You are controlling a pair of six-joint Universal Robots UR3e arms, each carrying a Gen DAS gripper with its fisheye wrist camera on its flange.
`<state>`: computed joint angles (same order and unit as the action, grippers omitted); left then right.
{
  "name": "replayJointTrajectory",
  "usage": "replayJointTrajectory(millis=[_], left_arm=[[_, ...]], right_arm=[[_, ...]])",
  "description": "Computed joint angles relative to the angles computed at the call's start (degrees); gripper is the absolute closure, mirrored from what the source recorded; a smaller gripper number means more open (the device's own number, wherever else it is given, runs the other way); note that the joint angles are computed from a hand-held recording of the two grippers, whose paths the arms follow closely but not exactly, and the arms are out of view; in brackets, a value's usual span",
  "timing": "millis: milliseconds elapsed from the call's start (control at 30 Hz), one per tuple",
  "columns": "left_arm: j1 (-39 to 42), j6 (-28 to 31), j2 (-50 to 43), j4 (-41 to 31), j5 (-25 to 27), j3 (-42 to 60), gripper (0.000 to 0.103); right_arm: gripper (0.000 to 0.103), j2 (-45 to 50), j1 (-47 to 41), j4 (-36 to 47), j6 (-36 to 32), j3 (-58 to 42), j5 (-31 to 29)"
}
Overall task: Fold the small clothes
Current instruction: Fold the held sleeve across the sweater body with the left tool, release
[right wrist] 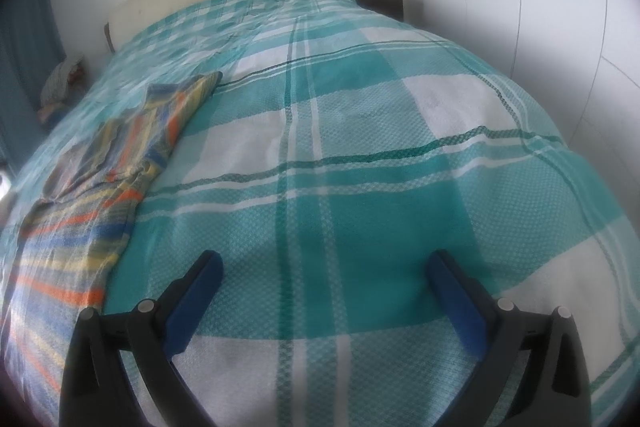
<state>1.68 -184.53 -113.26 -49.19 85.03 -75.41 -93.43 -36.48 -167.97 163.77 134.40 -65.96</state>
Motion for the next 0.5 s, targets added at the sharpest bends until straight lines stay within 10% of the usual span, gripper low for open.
replayJointTrajectory(millis=[200,367,500], left_arm=[[0.1,0.8,2.0,9.7,-4.2,-13.3,0.009],[-7.0,2.7,-7.9,14.3,5.3,-3.5,0.024],[-8.7,3.8,-13.7,14.4,8.2,2.5,0.098]], right_arm=[[0.001,2.0,3.2,-1.5,0.8,-1.2,-4.3],[0.001,1.9,3.1,-1.8,0.7,-1.0,-4.3],[0.001,2.0,3.3,-2.1,0.8,-1.1,-4.5]])
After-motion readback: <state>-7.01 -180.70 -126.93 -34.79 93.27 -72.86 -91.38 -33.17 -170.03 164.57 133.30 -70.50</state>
